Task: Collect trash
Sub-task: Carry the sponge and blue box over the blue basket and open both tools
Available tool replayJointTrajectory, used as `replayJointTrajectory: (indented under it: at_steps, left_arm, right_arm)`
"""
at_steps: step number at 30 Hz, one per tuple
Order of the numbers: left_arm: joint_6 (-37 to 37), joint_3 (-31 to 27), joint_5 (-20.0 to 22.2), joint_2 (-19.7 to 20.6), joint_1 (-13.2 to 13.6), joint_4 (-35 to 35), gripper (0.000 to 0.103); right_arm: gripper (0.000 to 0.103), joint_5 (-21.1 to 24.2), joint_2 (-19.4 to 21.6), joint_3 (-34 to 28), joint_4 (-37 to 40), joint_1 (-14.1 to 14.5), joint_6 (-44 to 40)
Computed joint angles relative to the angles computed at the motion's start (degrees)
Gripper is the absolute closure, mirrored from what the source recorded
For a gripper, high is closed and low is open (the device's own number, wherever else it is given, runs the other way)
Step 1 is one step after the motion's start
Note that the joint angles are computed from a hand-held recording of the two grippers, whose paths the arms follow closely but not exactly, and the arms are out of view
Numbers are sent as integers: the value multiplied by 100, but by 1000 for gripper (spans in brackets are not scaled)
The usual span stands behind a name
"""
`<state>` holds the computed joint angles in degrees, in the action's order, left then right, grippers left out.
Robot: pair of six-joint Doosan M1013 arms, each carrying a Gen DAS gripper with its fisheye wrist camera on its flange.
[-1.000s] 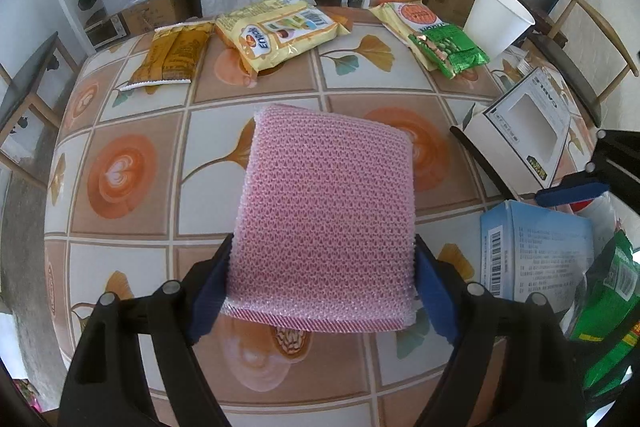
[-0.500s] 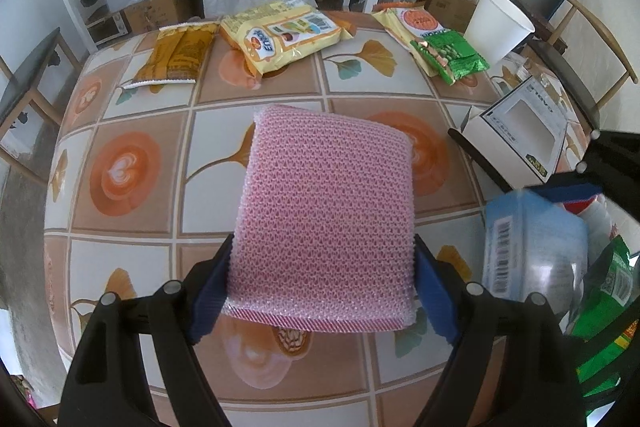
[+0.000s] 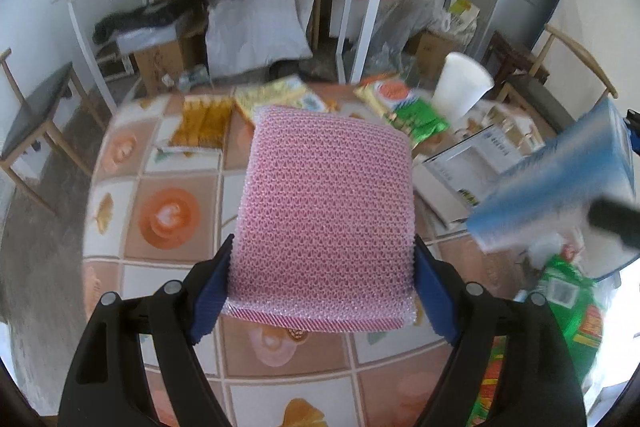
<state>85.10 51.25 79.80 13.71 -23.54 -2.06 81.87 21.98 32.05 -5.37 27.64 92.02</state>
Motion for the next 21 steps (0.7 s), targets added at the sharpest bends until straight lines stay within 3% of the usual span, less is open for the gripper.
replayJointTrajectory:
  at_steps: [10, 17, 21]
  left_arm:
    - [127, -48, -273, -466, -224, -65, 23]
    - [190, -40, -337, -767, -581, -237, 23]
    - [234, 20, -341, -888, -921, -337, 23]
  right_arm:
    - [32, -1166, -800, 822, 123, -146, 881]
    - [32, -1700, -1646, 1852, -202, -45, 1445]
    - [32, -1931, -2137, 2449, -471, 10, 1958]
